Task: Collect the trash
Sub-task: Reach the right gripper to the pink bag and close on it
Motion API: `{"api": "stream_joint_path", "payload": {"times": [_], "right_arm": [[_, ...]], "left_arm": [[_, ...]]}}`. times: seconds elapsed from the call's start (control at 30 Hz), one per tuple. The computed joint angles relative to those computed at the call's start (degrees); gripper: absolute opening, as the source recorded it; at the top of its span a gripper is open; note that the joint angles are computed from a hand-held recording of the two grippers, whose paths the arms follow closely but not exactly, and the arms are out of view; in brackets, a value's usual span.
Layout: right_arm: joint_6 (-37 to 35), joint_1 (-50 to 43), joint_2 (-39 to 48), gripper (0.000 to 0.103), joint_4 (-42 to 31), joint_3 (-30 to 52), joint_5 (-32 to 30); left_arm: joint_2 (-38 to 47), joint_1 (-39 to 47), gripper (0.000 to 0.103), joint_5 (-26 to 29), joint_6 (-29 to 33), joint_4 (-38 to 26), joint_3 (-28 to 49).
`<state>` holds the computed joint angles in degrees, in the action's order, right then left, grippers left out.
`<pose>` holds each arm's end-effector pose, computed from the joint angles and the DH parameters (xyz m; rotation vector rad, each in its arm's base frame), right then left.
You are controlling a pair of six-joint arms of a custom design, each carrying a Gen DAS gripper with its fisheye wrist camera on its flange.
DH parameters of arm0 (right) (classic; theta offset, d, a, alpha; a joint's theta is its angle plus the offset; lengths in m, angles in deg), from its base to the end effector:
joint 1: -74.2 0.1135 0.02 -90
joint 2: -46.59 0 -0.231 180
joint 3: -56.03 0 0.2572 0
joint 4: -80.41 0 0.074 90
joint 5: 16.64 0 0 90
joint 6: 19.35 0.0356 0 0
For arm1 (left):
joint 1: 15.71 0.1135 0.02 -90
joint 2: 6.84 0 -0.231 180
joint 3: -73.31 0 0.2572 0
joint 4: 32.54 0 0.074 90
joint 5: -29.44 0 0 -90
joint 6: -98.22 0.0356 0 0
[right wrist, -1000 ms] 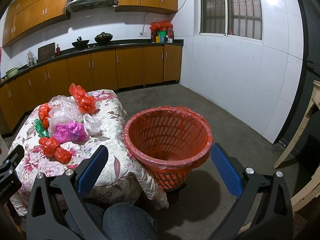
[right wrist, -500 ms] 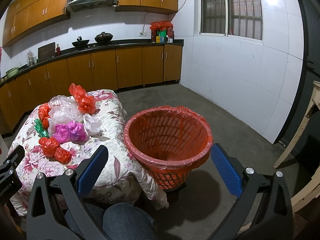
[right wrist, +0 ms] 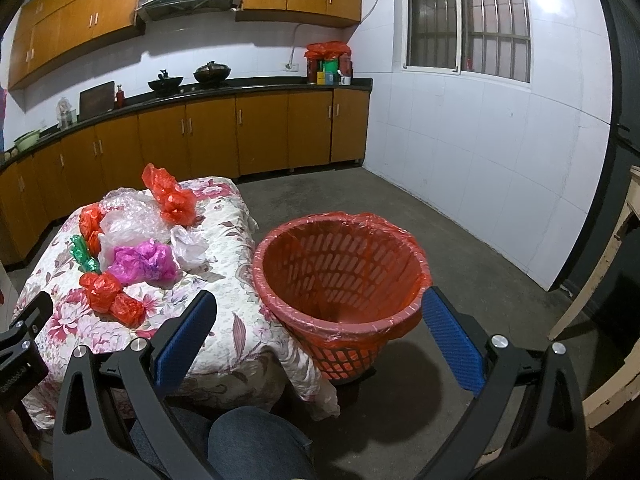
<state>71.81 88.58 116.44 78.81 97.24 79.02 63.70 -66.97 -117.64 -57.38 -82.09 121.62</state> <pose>0.2534 0.0613 0.1520 -0.1821 2.0884 0.0601 0.1549 -0.1453 0.1453 -0.4483 2.0815 0.3142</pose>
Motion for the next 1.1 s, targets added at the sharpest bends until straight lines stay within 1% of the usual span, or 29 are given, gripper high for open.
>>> {"api": "stream_joint_path", "payload": {"times": [0.03,0.1,0.23,0.3,0.4,0.5,0.63,0.7,0.73,0.83,0.87,0.97,1.1], "right_arm": [[-0.1,0.1,0.4,0.101,0.1,0.3,-0.7],[-0.3,0.7,0.9,0.101,0.3,0.8,-2.0],[-0.2,2.5,4.0,0.101,0.9,3.1,-3.8],[0.3,3.2,7.4,0.101,0.1,5.9,-5.6],[1.0,4.3,12.8,0.101,-1.1,10.3,-7.4],[1.1,5.3,18.3,0.101,-1.1,14.3,-9.2],[0.3,7.8,24.8,0.100,-0.6,20.0,-10.1],[-0.3,9.6,29.8,0.095,-0.5,24.6,-10.6],[-0.4,9.9,31.7,0.091,-1.1,26.6,-11.1],[-0.7,11.7,40.3,0.078,-4.2,36.1,-13.2],[-0.7,12.0,41.9,0.075,-4.9,38.0,-13.7],[-1.6,13.7,48.7,0.075,-7.0,45.7,-13.5],[-3.5,16.1,57.8,0.075,-10.3,56.6,-11.4]], "left_arm": [[0.0,0.6,0.099,0.2,0.6,0.2,0.3],[-0.4,3.0,0.099,1.3,3.2,2.7,-0.5],[-2.4,6.1,0.099,3.9,3.8,4.2,-3.0],[-4.1,8.5,0.099,5.7,5.1,5.4,-4.9],[-7.6,13.3,0.099,9.8,8.0,8.6,-8.5],[-10.6,19.9,0.099,15.0,12.4,13.9,-12.8],[-10.8,26.8,0.099,20.1,16.8,18.9,-15.7],[-10.3,29.5,0.099,21.1,18.2,20.6,-16.3],[-10.0,31.5,0.099,21.9,19.6,22.5,-16.9],[-10.4,36.6,0.095,23.6,22.9,25.8,-18.0],[-10.3,38.0,0.094,24.1,23.9,26.9,-18.3],[-9.0,42.1,0.094,25.1,26.8,30.2,-18.2],[-5.3,45.9,0.094,26.9,30.7,35.0,-17.1]]}}
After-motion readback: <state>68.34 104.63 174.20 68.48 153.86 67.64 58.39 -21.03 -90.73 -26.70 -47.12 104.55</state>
